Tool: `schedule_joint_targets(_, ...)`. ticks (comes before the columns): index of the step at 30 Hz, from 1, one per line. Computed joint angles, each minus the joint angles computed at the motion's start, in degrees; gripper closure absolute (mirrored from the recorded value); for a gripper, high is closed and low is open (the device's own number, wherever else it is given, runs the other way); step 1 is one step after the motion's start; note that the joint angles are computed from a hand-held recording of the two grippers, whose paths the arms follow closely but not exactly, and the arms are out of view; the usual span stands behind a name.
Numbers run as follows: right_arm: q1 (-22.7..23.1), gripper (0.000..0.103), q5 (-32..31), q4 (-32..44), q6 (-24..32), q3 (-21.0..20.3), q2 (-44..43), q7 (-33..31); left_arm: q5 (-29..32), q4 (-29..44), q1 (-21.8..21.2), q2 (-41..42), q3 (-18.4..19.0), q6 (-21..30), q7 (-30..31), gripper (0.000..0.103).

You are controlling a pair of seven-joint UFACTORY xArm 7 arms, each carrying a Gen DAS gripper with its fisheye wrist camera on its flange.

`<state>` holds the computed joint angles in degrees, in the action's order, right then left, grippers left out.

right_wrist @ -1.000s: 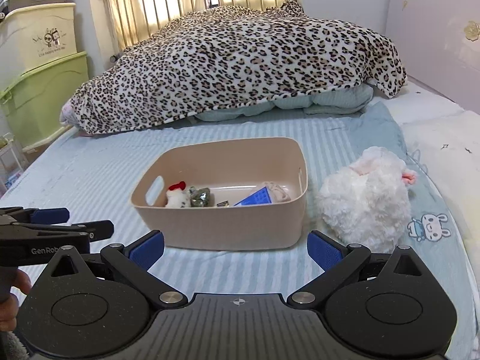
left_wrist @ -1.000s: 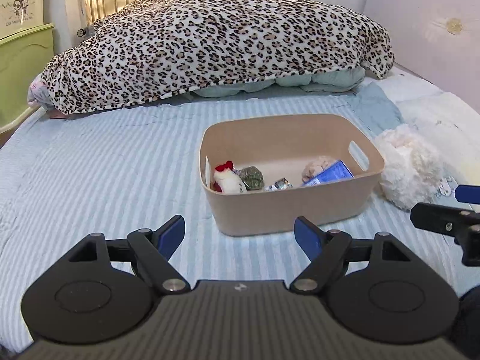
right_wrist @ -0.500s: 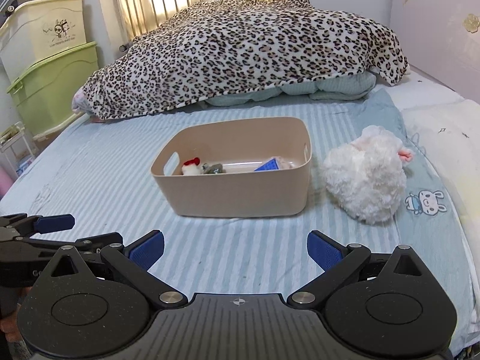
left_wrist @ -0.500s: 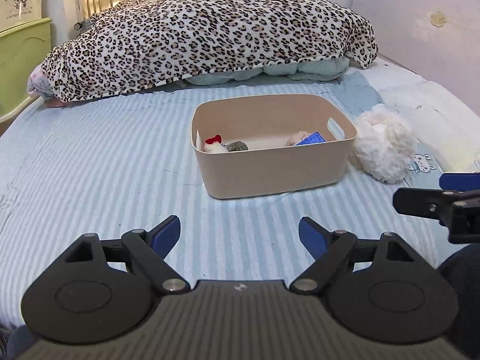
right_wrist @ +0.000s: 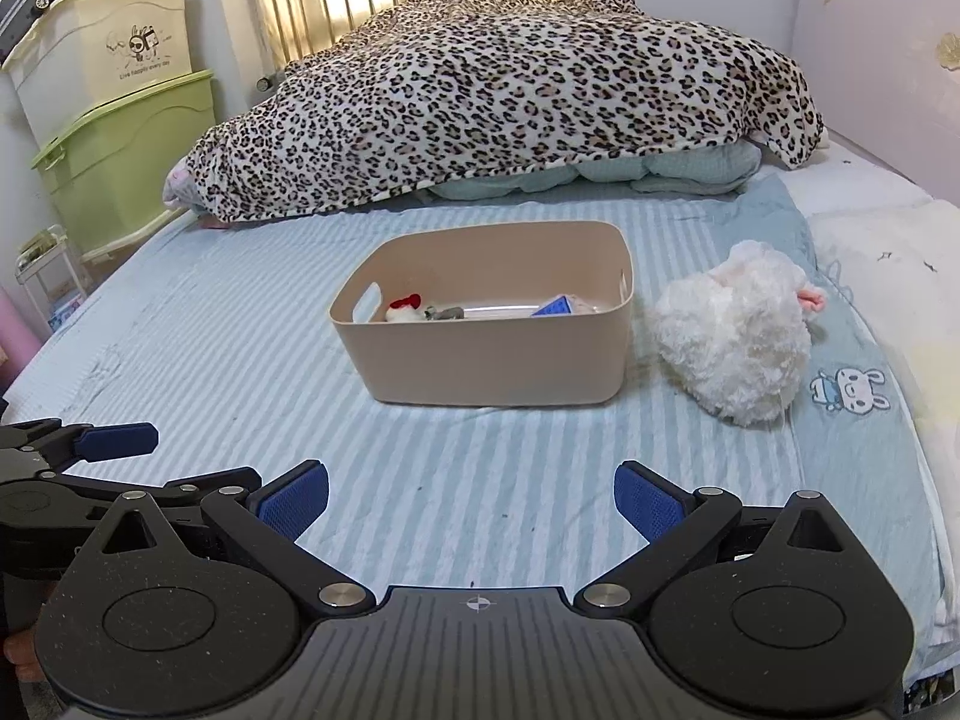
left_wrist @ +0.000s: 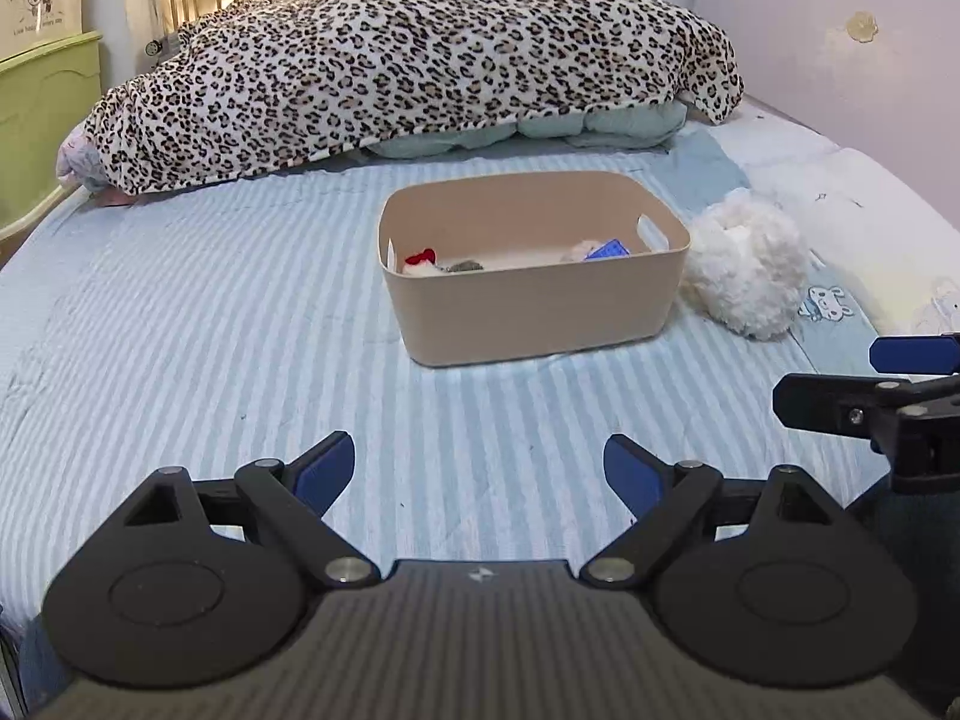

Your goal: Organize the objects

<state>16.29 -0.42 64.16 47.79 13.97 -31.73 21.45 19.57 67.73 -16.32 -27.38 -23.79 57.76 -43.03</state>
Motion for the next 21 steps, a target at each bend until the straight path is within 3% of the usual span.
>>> schedule_joint_targets(21,-0.1,0.000,0.0,-0.6,1.4,-0.2,-0.2,-0.1,-0.7,0.5,-0.8,1.1,0.6,-0.2,-0.4,0.013)
